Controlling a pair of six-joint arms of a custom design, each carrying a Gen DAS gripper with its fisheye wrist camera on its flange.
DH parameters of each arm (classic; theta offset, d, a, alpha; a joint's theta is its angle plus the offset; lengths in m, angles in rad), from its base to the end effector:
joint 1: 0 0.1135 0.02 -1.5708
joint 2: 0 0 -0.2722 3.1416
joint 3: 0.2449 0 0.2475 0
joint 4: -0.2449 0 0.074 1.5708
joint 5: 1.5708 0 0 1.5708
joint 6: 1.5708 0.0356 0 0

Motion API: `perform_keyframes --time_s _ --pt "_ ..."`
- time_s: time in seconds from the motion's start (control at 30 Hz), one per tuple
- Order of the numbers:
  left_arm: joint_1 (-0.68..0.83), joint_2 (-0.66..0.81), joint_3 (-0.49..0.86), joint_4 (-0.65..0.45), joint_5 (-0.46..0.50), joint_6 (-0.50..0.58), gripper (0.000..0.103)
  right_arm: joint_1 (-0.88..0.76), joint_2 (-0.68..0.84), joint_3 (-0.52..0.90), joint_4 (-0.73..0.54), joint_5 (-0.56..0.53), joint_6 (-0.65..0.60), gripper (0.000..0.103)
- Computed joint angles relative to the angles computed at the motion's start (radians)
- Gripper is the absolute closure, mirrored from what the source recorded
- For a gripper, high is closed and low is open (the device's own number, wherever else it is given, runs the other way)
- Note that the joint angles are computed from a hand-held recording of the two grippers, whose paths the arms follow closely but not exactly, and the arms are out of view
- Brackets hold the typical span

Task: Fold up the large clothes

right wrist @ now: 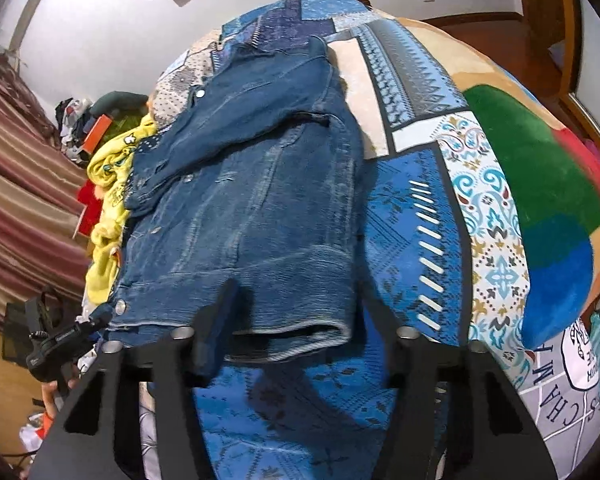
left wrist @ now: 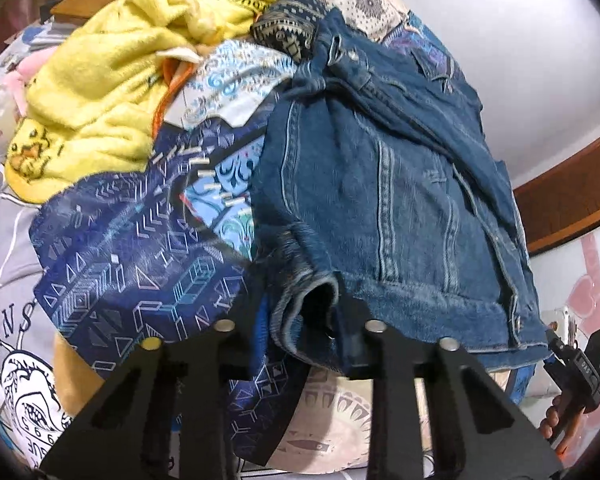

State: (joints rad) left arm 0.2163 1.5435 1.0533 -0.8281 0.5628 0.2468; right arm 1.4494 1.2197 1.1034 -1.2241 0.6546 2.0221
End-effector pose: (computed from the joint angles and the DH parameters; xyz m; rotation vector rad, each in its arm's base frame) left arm 0.2763 0.0413 0.2247 0.1398 2.6898 -0.6789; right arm 0.0452 0.1911 0.3013 0.8005 2.3709 0.4248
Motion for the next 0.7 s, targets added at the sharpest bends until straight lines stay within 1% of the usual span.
perform_keyframes --time_s 0.03,0.1,0.13,0.17,0.2,0.27,0.33,0.43,0.5,0.53,0.57,0.6,0.7 --pt "-0.005 -0.008 0.000 0.008 -0.001 -0.006 0.082 -0.004 0.014 0.017 -0.016 0.001 -0.001 0.065" --pt "-0.023 -0.039 -0.005 0.028 -0.016 -0.014 0.087 -0.010 0.029 0.038 -0.041 0.004 -0.002 0.082" --pt "-0.032 -0.047 -0.004 0.037 -0.023 -0.019 0.091 -0.013 0.026 0.042 -0.042 0.008 -0.010 0.084" --pt "-0.045 -0.065 -0.003 0.048 -0.032 -0.024 0.091 -0.018 0.018 0.040 -0.040 0.012 -0.019 0.088" --pt "-0.054 -0.072 0.002 0.058 -0.037 -0.027 0.092 -0.023 0.013 0.045 -0.039 0.023 -0.036 0.089" --pt "-0.074 -0.086 0.025 0.069 -0.034 -0.033 0.092 -0.035 0.009 0.061 -0.043 0.055 -0.079 0.090" --pt "-0.092 -0.076 0.077 0.067 -0.021 -0.040 0.092 -0.060 -0.004 0.069 -0.029 0.079 -0.135 0.090" --pt "-0.115 -0.056 0.149 0.066 0.000 -0.051 0.092 -0.145 -0.039 0.075 0.042 0.081 -0.294 0.091" --pt "-0.138 -0.036 0.206 0.077 0.012 -0.071 0.093 -0.227 -0.042 0.098 0.084 0.064 -0.431 0.091" --pt "-0.150 -0.021 0.240 0.083 0.018 -0.080 0.093 -0.256 -0.039 0.111 0.094 0.060 -0.480 0.091" --pt "-0.166 -0.005 0.279 0.093 0.019 -0.094 0.093 -0.306 -0.036 0.129 0.115 0.050 -0.556 0.091" --pt "-0.182 0.016 0.322 0.106 0.018 -0.111 0.093 -0.331 -0.035 0.138 0.125 0.049 -0.595 0.091" --pt "-0.225 0.072 0.423 0.148 -0.003 -0.160 0.093 -0.486 -0.032 0.185 0.195 0.012 -0.818 0.091"
